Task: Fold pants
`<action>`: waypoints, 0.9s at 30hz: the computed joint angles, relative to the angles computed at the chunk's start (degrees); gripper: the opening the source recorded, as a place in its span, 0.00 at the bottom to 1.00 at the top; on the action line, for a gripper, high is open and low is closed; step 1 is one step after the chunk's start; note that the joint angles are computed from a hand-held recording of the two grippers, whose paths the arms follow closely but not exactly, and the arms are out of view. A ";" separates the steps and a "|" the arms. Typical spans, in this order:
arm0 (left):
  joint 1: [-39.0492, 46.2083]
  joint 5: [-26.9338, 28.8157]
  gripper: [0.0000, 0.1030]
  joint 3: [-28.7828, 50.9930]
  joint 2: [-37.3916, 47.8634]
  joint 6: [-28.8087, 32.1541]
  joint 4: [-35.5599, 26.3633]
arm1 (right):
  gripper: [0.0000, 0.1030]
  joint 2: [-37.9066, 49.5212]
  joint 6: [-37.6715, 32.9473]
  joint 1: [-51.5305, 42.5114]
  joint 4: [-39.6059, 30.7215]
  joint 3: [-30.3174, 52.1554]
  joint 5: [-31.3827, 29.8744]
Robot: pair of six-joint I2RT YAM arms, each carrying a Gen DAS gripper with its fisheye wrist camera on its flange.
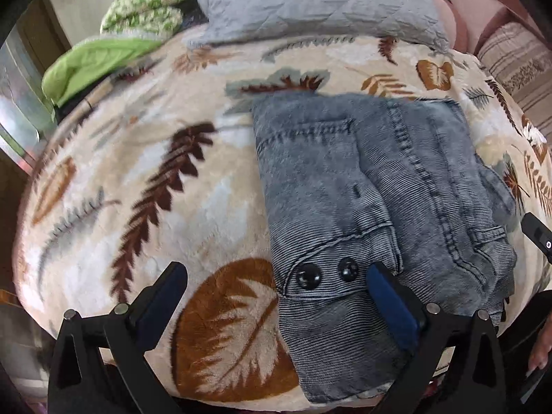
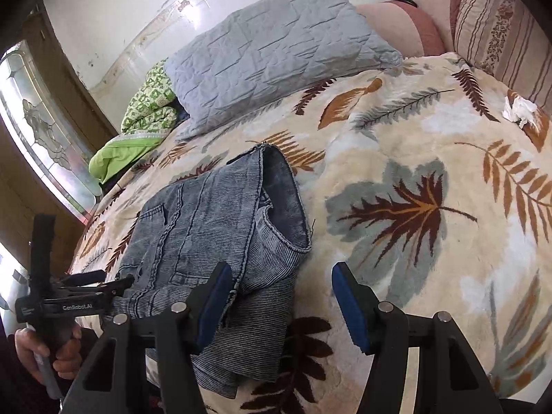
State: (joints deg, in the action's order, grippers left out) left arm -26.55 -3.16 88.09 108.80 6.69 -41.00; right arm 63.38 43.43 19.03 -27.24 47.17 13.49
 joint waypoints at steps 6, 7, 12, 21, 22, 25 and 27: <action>-2.40 3.37 1.00 0.59 -3.84 1.07 -0.55 | 0.62 -0.60 0.96 -0.86 0.27 -0.47 -0.72; -3.04 3.42 1.00 0.87 -3.77 1.38 -0.74 | 0.62 -0.65 0.96 -0.90 0.27 -0.47 -0.66; -5.95 1.24 1.00 0.52 -1.25 2.56 -1.82 | 0.62 -1.02 1.09 -1.22 0.19 -0.69 -0.88; -3.13 6.09 1.00 2.00 2.53 0.59 -5.08 | 0.62 -0.79 1.42 -2.01 -0.22 -0.68 -1.71; -3.27 5.72 1.00 1.62 2.25 0.73 -4.68 | 0.62 -0.85 1.55 -1.91 -0.21 -0.73 -1.60; -4.14 4.14 1.00 0.08 0.53 1.11 -3.27 | 0.62 -0.82 1.55 -1.95 -0.12 -0.87 -1.50; -3.95 3.68 1.00 -1.04 -1.52 1.76 -1.65 | 0.62 -0.90 1.65 -2.36 0.00 -1.09 -1.94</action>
State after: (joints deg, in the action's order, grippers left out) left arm -30.49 0.52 87.05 107.27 8.45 -42.65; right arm 62.48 45.08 16.67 -27.24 46.08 11.55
